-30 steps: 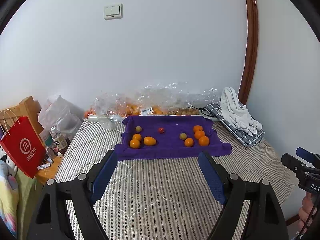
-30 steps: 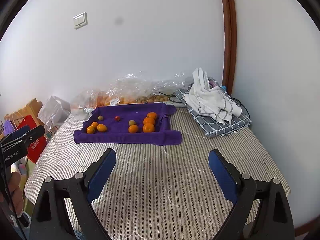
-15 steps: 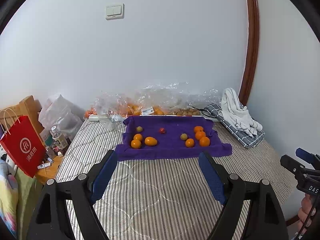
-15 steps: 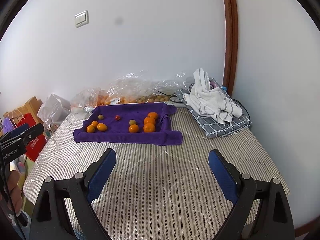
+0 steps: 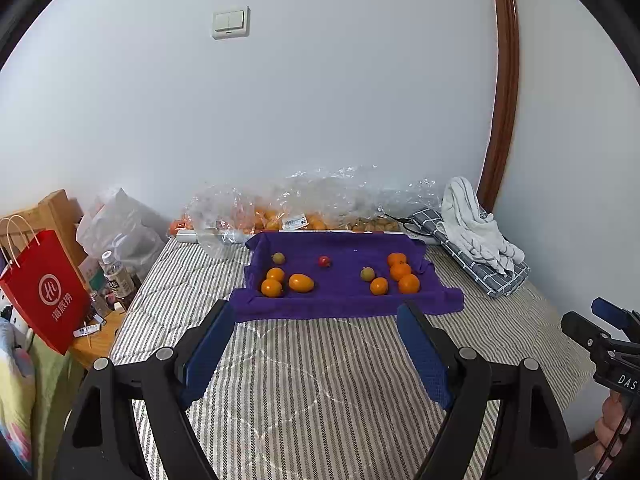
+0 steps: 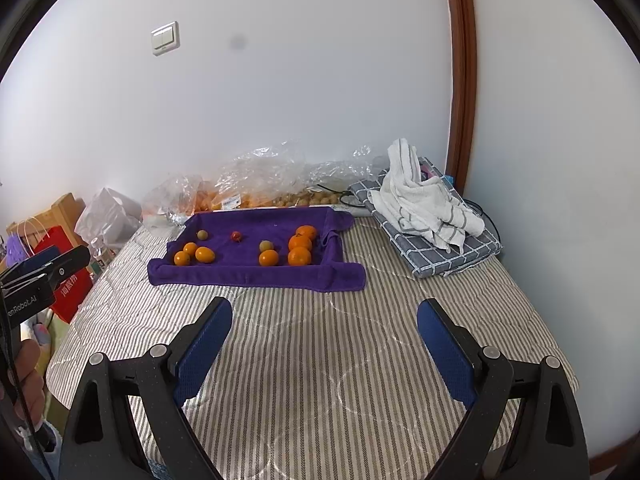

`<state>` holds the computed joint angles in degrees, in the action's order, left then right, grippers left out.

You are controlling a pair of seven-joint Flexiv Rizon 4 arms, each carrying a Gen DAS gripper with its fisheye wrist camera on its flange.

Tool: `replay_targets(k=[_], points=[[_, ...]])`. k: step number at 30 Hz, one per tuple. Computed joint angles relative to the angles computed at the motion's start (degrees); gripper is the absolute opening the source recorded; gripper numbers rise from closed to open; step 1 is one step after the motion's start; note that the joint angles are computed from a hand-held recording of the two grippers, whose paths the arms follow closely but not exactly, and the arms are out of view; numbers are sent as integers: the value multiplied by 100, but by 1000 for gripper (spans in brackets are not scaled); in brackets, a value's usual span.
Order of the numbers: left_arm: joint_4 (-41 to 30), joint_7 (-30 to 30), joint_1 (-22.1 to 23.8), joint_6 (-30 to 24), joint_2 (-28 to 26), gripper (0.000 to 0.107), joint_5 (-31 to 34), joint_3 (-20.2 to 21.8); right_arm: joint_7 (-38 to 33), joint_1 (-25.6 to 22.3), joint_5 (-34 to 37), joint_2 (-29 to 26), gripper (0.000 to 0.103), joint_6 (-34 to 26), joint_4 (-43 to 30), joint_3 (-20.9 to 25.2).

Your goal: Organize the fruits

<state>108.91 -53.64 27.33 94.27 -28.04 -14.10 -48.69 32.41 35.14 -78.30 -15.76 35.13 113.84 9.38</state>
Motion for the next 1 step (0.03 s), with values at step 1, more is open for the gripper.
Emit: replay_targets(k=[1], points=[[5, -10, -7, 13, -2, 82, -2, 5, -6, -4, 0, -9, 93, 9, -6, -3]])
